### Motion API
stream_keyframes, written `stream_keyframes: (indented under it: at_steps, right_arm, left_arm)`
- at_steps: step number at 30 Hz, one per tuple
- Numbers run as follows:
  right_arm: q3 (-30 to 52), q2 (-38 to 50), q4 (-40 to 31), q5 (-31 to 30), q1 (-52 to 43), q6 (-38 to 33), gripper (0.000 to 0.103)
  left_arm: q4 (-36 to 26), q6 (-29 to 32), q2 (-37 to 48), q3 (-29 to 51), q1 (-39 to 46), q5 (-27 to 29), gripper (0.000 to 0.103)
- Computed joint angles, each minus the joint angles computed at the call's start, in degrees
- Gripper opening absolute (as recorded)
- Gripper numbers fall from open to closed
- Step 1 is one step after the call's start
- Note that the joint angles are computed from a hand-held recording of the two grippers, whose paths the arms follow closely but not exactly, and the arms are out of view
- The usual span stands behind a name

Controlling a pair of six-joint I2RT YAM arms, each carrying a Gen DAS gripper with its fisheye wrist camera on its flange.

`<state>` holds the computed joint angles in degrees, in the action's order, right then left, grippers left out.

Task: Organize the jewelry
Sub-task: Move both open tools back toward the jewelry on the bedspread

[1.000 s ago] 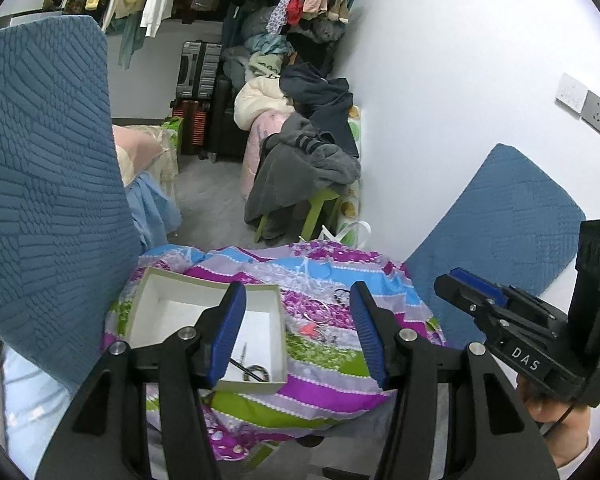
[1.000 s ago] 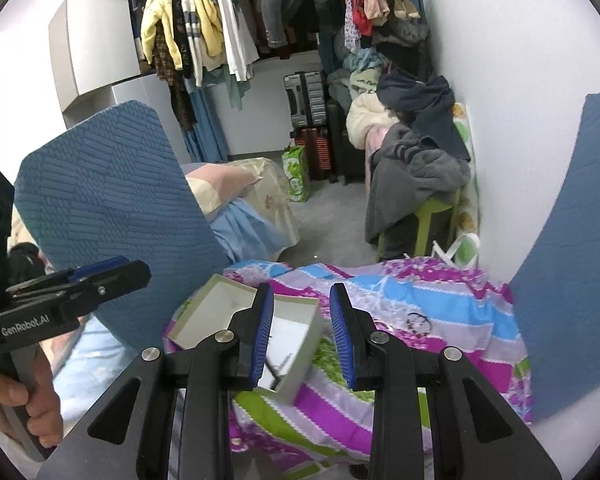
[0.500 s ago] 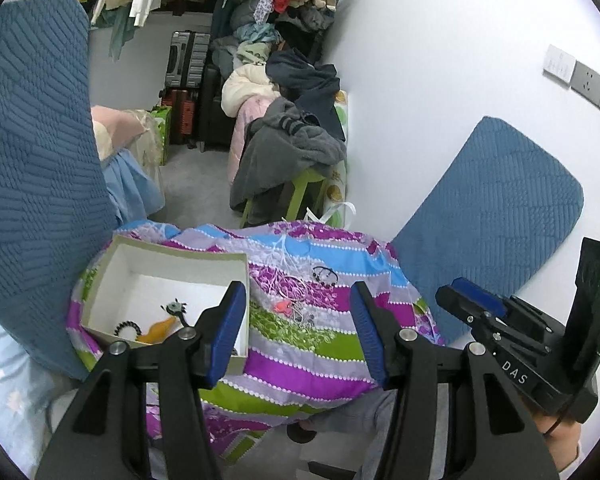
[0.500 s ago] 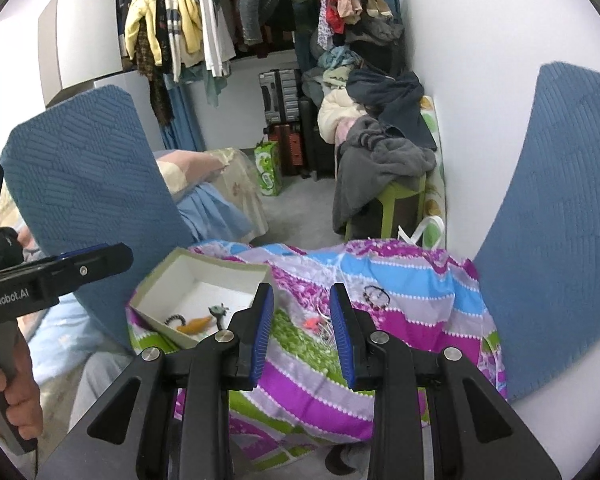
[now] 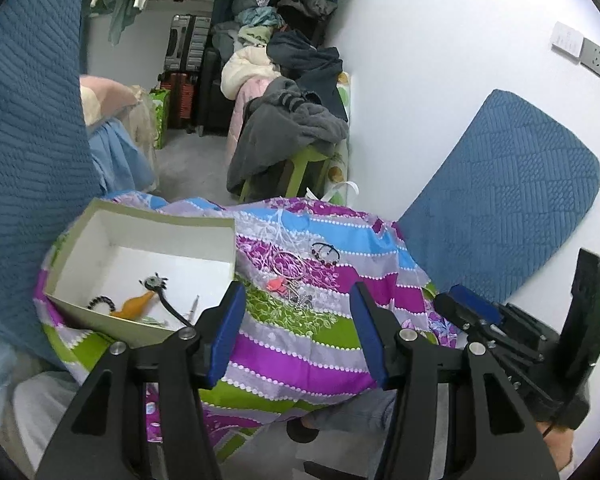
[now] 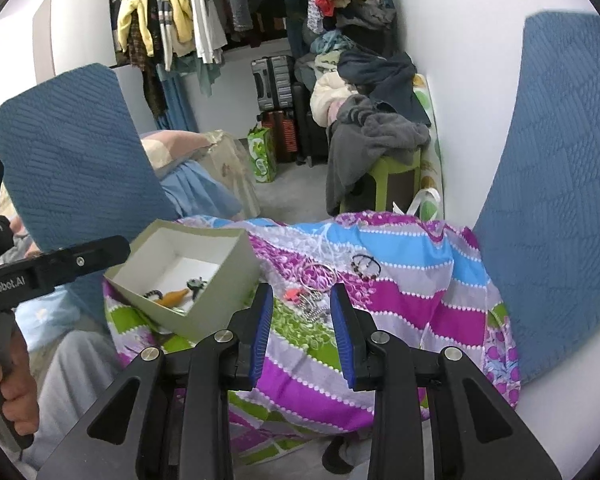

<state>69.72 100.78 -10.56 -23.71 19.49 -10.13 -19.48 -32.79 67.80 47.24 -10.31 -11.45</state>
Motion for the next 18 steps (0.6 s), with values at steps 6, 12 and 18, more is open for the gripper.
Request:
stream_keyframes:
  at_steps: [6,12,18]
  right_arm:
    - [-0.56,7.41,6.72,0.29,-1.27,1.15,0.028]
    - [5.26,15.22,6.38,-1.85,-2.12,2.97,0.028]
    - [16.68,24.84,2.47,-2.66,-2.03,1.45,0.028]
  left_arm:
    - [7.32,-0.31,7.18,-1.52,-1.08,1.89,0.055]
    - [12.24,-1.01,18.49,0.64,-1.51,4.69,0.055]
    - [16.14,-2.20,29.64,4.59,-0.21,7.12,0.054]
